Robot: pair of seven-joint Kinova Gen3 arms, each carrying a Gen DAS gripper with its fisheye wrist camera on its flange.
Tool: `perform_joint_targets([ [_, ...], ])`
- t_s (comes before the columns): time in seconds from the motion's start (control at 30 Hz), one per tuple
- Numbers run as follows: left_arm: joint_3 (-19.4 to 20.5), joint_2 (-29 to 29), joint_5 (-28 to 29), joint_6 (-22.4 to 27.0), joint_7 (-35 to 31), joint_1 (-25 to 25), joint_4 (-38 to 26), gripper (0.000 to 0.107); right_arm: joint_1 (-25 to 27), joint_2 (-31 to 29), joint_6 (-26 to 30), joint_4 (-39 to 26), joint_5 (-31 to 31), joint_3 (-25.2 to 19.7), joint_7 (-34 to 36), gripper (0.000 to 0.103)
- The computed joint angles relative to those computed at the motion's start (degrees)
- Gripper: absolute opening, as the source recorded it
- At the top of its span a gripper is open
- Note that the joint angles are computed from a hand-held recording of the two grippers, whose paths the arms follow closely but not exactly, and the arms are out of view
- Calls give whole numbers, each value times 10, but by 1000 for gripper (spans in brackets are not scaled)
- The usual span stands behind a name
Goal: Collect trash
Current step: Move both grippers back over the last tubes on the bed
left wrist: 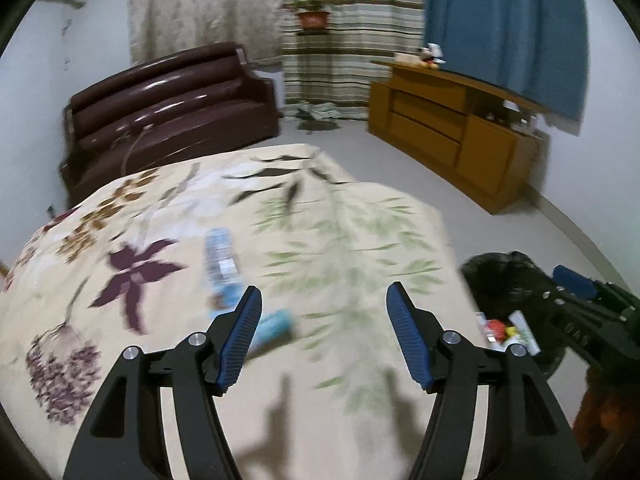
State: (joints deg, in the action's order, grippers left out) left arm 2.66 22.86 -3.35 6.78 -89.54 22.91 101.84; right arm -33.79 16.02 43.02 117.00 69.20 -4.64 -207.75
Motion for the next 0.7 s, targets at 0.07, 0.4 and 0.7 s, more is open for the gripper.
perform_joint_targets([
  [0.07, -9, -5, 2, -2, 2, -8, 7, 64, -3, 9, 0, -20, -3, -4, 19, 46],
  [0.4, -41, -20, 6, -17, 10, -72, 38, 64, -44, 61, -14, -128, -36, 11, 119, 46],
  [0.7, -37, -21, 14, -21, 6, -130, 47, 64, -77, 108, -32, -222, -98, 42, 223, 46],
])
